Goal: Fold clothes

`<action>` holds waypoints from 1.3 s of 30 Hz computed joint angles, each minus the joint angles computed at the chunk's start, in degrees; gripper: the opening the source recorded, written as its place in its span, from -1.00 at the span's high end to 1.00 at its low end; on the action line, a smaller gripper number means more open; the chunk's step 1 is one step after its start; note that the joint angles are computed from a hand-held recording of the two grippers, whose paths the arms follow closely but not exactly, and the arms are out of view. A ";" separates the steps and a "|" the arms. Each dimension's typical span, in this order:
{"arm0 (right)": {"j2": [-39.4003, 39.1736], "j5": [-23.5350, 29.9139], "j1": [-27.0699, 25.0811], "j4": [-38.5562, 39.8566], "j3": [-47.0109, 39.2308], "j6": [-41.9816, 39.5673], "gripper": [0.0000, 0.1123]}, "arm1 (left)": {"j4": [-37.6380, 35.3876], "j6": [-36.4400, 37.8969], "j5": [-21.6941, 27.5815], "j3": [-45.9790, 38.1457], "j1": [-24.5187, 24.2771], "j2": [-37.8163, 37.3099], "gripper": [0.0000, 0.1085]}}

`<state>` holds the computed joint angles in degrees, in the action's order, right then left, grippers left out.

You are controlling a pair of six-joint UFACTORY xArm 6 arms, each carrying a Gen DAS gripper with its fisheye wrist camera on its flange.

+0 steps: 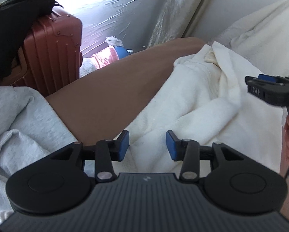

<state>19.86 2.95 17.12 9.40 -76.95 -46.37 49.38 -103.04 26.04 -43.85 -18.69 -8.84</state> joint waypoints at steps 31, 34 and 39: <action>2.59 41.99 -3.80 56.31 -17.85 -30.18 1.00 | 10.07 -14.66 0.21 2.84 1.06 -3.77 0.25; 4.67 58.01 -7.08 63.93 -24.76 -25.74 1.00 | 10.86 -17.19 -1.23 4.08 1.97 -4.51 0.25; 5.30 53.52 -3.94 52.43 -27.79 -24.16 -0.22 | 10.31 -15.88 -5.04 4.17 2.84 -3.59 0.25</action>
